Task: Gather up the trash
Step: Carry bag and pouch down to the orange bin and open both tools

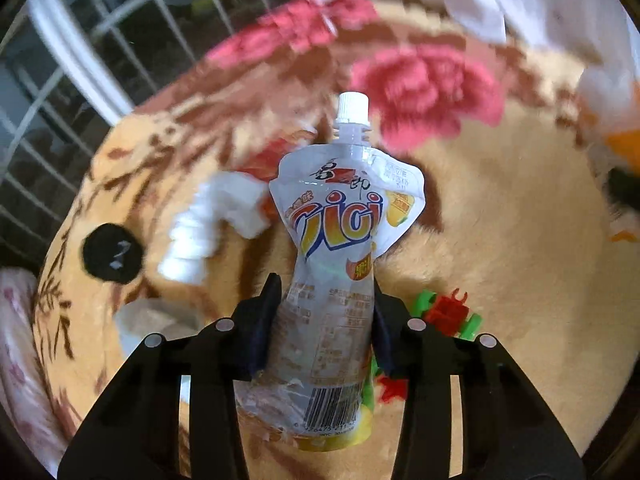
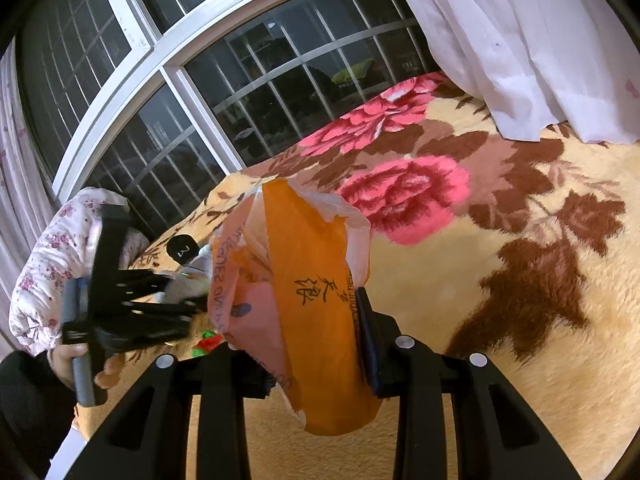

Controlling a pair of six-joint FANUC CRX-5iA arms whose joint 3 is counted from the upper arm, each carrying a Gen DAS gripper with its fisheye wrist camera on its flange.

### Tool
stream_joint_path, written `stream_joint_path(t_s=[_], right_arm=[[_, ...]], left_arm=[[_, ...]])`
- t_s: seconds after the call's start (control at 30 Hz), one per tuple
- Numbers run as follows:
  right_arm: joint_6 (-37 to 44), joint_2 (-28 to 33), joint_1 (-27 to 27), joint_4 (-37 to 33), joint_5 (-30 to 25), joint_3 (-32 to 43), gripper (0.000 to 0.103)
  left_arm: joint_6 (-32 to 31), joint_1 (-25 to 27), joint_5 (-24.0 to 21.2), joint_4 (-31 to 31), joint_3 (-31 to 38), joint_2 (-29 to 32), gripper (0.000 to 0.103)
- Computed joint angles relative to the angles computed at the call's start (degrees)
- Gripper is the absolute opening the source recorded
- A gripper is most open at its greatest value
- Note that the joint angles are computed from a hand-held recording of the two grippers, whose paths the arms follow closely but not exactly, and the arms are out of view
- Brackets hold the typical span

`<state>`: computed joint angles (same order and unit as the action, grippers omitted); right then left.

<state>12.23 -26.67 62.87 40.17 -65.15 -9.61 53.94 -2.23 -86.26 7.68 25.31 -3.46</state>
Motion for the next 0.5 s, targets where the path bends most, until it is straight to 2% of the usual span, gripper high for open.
stream_joint_path(t_s=[0.2, 0.27, 0.37, 0.5], right_arm=[[0.33, 0.45, 0.41, 0.01, 0.64, 0.21, 0.033], [0.78, 0.78, 0.91, 0.35, 0.79, 0.36, 0.033], [1.98, 0.8, 2.15, 0.72, 1.45, 0.27, 0.033], [3.53, 0.36, 3.45, -0.83, 2.57, 0.31, 0.033]], left_arm=[[2.25, 8.53, 2.07, 10.78, -3.07, -5.04, 0.04], [2.57, 10.34, 3.1, 10.93, -4.87, -8.25, 0.04], [1.12, 15.33, 2.93, 16.44, -10.08, -13.46, 0.04], [-0.45, 23.83, 0.52, 25.09, -18.08, -20.5, 0.04]])
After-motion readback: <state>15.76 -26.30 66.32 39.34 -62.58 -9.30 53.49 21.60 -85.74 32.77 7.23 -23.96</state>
